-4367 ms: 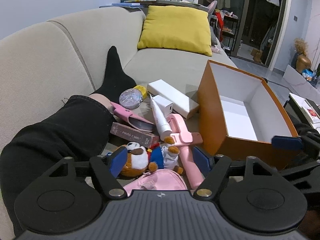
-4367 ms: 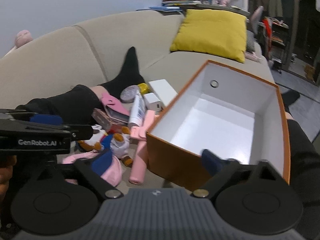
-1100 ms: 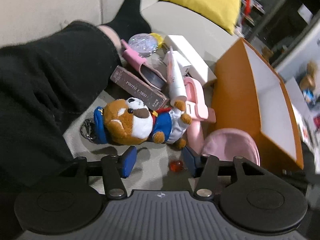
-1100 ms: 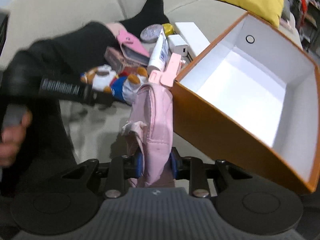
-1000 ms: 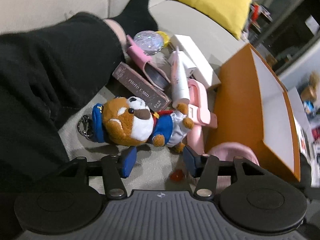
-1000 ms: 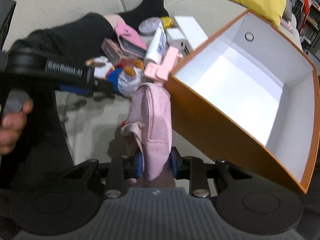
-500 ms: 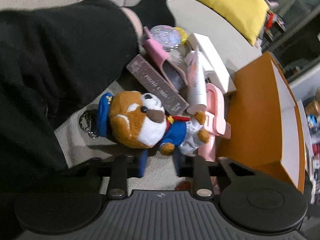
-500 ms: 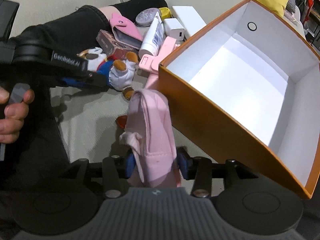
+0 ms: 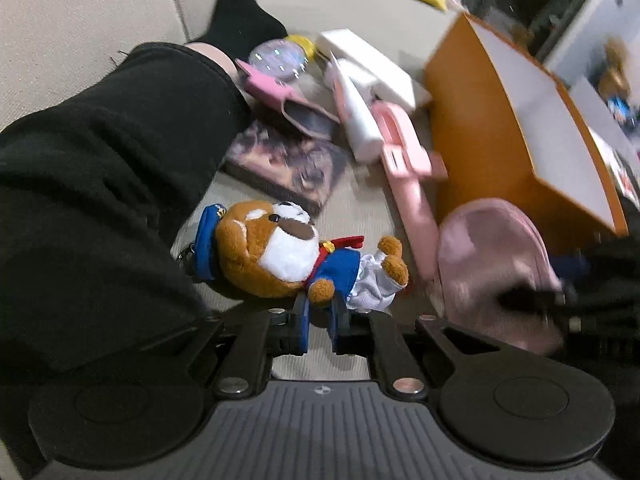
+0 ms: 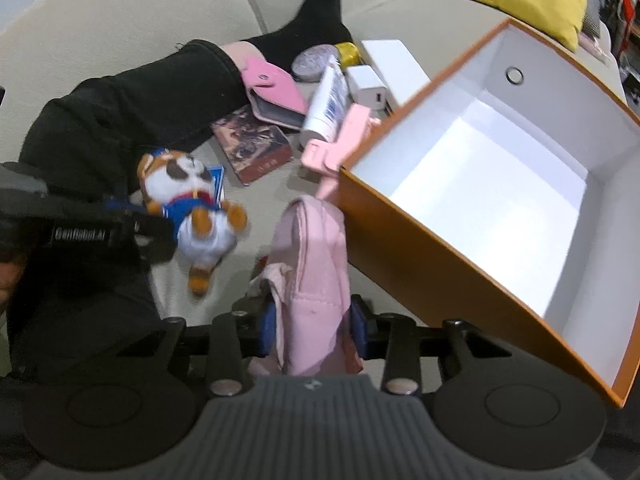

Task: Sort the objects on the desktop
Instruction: 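Grasp the brown dog plush keychain with the left gripper while right holds backpack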

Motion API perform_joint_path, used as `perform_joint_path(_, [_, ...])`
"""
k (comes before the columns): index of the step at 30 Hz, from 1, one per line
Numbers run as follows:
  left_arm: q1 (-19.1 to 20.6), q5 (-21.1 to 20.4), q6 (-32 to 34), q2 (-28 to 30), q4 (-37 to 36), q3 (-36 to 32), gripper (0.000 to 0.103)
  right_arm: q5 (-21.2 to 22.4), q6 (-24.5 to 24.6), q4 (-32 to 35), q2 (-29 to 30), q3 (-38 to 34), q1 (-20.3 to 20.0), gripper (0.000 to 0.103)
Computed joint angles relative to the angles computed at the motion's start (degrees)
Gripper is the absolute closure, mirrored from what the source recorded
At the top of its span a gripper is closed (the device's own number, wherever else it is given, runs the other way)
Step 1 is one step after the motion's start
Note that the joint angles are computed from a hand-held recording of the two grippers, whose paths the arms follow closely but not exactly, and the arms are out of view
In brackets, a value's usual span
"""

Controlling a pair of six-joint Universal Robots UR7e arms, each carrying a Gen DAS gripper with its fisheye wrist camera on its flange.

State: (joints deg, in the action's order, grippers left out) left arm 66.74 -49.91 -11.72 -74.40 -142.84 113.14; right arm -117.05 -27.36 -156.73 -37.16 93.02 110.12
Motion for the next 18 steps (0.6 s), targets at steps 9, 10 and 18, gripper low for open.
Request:
perform_joint_path(9, [1.6, -3.5, -9.0, 0.4, -3.6, -0.1, 0.062, 3.8, 2.3, 1.8, 0.2, -1.6, -0.1, 0.058])
perform_joint_path(10, [1.7, -3.9, -9.8, 0.8, -4.5, -0.1, 0.054, 4.1, 2.6, 2.0, 0.1, -1.6, -0.2, 0.057])
perform_joint_path(18, [2.2, -0.4, -13.3, 4.7, -9.0, -0.9, 0.054, 6.3, 4.0, 2.4, -0.4, -1.5, -0.8, 0.056])
